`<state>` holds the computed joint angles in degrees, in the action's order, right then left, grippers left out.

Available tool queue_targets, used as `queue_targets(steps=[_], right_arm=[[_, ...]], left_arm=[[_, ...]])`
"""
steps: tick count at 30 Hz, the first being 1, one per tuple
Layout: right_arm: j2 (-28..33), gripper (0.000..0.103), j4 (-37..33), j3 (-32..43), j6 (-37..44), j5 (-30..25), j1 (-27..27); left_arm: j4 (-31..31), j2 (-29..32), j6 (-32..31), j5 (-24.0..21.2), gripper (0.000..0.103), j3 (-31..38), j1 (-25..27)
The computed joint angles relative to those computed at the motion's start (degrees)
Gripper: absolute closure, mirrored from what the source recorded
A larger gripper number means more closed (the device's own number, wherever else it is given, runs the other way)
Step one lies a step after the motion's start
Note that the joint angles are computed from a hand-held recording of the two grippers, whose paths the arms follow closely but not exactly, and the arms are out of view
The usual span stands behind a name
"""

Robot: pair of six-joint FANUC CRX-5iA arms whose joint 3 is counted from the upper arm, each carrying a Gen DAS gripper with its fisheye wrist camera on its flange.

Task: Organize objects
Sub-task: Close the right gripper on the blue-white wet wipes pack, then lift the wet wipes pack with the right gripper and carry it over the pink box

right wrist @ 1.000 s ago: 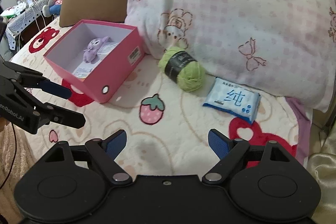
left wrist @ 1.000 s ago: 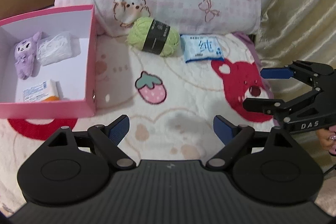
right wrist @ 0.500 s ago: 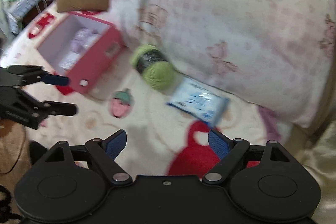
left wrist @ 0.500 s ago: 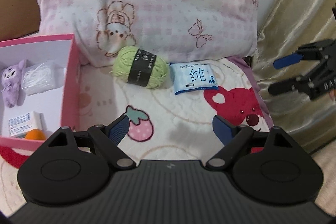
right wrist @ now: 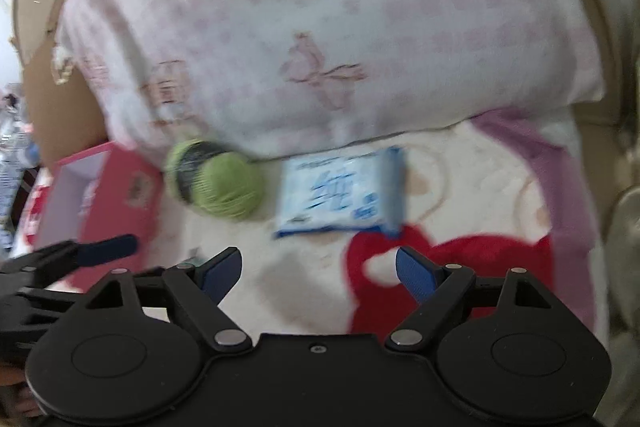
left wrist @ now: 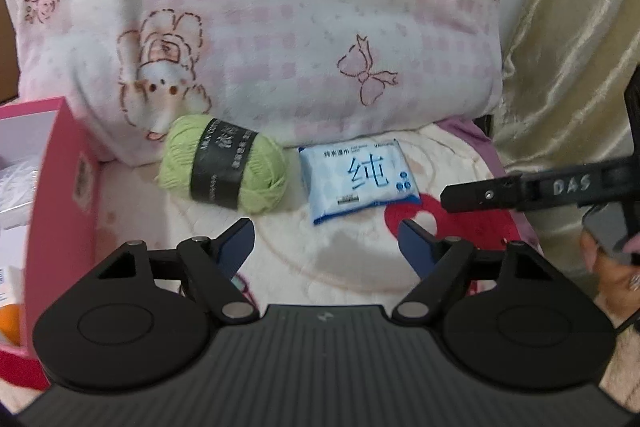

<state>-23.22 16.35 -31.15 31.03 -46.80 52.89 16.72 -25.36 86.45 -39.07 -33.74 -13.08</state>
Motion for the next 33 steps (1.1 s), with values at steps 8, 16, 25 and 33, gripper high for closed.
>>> queue_targets(steps=[8, 16, 25, 33], right_arm=[[0.9, 0.037, 20.2, -11.6, -14.7, 16.0, -3.4], [3.9, 0.058, 12.7, -8.0, -7.7, 15.4, -4.4], [8.0, 0.053, 7.0, -9.2, -5.9, 24.7, -10.6], [11.2, 0.064, -9.4, -2.2, 6.5, 20.6, -12.1]], left_arm=[[0.9, 7.9, 1.4, 9.5, 0.039, -1.0, -3.1], [-5.1, 15.0, 6.6, 11.0, 0.039, 3.3, -5.4], [-12.2, 19.9, 13.8, 16.0, 0.045, 6.4, -7.9], [-15.2, 22.3, 23.0, 12.5, 0.057, 10.2, -8.5]])
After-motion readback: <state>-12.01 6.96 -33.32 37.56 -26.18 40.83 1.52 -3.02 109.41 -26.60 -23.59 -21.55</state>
